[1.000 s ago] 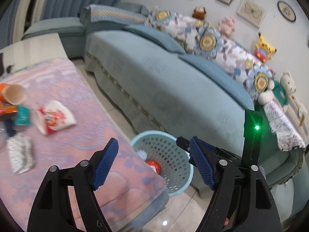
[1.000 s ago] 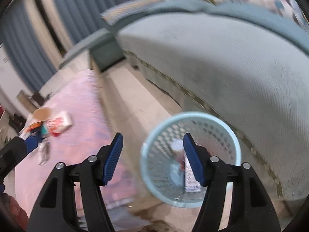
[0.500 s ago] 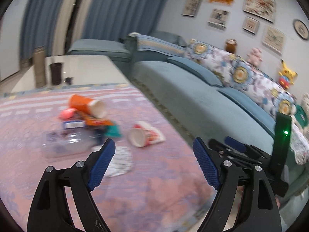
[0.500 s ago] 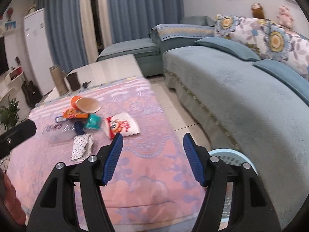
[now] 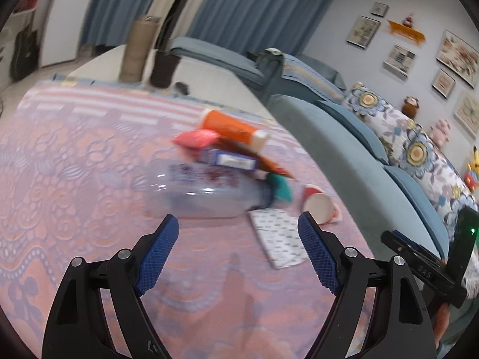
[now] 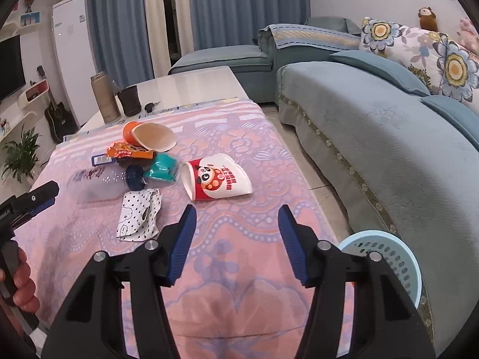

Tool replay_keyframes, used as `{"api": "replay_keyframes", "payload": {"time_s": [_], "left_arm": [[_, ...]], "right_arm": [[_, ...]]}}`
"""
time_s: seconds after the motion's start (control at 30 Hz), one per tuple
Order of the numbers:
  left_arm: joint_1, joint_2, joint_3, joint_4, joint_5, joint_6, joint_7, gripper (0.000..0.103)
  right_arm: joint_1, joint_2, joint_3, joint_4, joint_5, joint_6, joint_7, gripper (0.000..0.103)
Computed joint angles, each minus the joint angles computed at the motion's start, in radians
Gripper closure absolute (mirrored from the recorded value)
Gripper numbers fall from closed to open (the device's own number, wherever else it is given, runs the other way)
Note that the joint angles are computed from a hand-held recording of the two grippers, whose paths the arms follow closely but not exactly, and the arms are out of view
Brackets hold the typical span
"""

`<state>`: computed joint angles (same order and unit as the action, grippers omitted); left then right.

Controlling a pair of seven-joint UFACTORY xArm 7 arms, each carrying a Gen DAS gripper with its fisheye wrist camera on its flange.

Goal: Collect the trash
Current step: 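Move both open tools back over the table, then grasp the clear milk bottle with the left tool while the right tool grasps the red-white paper cup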

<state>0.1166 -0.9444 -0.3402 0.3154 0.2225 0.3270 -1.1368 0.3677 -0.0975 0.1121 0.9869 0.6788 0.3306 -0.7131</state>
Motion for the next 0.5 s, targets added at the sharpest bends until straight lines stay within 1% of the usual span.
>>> {"api": "replay_keyframes", "payload": {"time_s": [0.13,0.2,0.3,0.37,0.4,0.43,0.47,0.5], "left_arm": [[0.014,-0.031,0.043,-0.036,0.004,0.014,0.027,0.024],[0.034,-0.042,0.053,-0.044,0.008,0.015,0.039,0.024],[0.062,-0.022,0.091,-0.049,0.002,-0.002,0.065,0.024],[0.053,0.048,0.140,-0.025,-0.010,-0.009,0.120,0.024],[0.050,0.076,0.152,-0.014,-0.015,-0.015,0.142,0.024],[0.033,0.106,0.178,-0.009,-0.025,-0.040,0.173,0.025],[0.013,0.125,0.201,-0.009,-0.041,-0.062,0.201,0.030],[-0.004,0.145,0.217,-0.006,-0.058,-0.083,0.224,0.032]], "right_arm": [[0.004,0.042,0.019,0.029,-0.028,0.006,0.025,0.050],[0.005,0.064,0.032,0.046,-0.046,0.007,0.031,0.050],[0.005,0.097,0.052,0.075,-0.066,0.012,0.038,0.050],[0.005,0.128,0.065,0.104,-0.106,0.016,0.073,0.050],[0.006,0.153,0.070,0.128,-0.148,0.021,0.116,0.050],[0.004,0.168,0.074,0.143,-0.170,0.025,0.142,0.050],[0.002,0.185,0.077,0.162,-0.193,0.036,0.175,0.050],[-0.004,0.206,0.082,0.188,-0.198,0.058,0.196,0.050]]}}
